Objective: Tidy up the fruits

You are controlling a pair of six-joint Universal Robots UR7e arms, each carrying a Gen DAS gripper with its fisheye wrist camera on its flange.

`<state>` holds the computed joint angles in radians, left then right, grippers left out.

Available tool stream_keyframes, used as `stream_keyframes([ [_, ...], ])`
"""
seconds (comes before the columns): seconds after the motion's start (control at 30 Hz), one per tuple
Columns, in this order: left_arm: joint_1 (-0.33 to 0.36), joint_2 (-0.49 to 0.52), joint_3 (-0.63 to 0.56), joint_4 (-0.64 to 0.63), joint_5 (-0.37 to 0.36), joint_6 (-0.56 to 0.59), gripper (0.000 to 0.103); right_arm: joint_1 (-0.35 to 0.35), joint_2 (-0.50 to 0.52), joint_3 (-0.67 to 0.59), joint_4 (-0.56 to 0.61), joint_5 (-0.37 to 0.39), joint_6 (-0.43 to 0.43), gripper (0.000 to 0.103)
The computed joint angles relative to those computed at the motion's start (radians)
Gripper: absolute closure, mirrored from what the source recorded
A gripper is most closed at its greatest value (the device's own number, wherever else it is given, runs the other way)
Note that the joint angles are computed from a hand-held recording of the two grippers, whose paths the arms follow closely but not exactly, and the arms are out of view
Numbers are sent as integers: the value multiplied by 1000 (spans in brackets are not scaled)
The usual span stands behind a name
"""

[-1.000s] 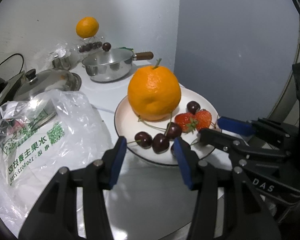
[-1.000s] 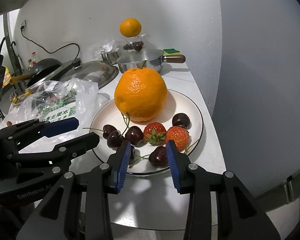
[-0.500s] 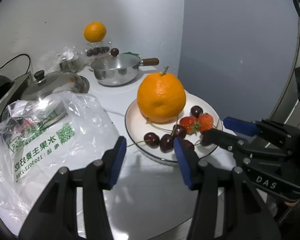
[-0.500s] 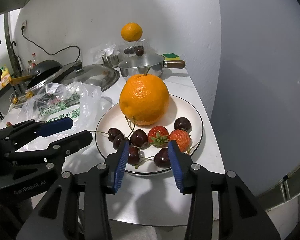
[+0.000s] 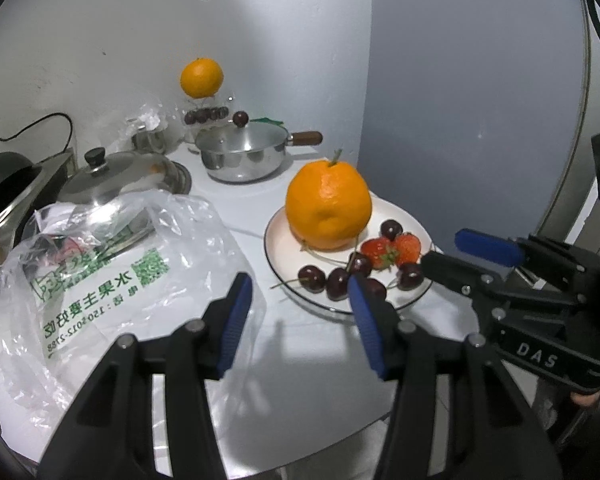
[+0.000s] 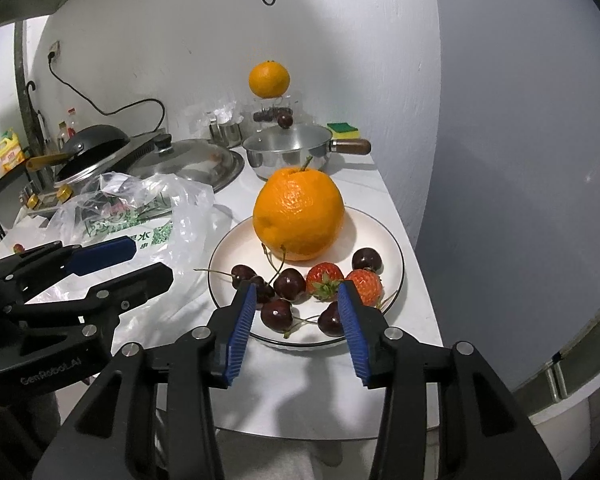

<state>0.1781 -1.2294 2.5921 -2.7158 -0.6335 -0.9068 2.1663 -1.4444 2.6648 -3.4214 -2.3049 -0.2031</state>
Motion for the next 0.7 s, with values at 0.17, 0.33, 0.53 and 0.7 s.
stream_keyframes([
  [0.17, -39, -52, 16, 79, 6, -60, 49, 52, 0, -3, 7, -39, 27, 50],
  [0.33, -89, -122, 41, 143, 15, -118, 26, 113, -6, -6, 24, -85, 67, 50],
  [0.53, -161, -219, 48, 298, 27, -203, 26, 189, -13, -13, 56, -138, 117, 50],
  [0.7, -224, -304, 45, 462, 40, -292, 26, 248, -22, -20, 78, -175, 150, 45],
])
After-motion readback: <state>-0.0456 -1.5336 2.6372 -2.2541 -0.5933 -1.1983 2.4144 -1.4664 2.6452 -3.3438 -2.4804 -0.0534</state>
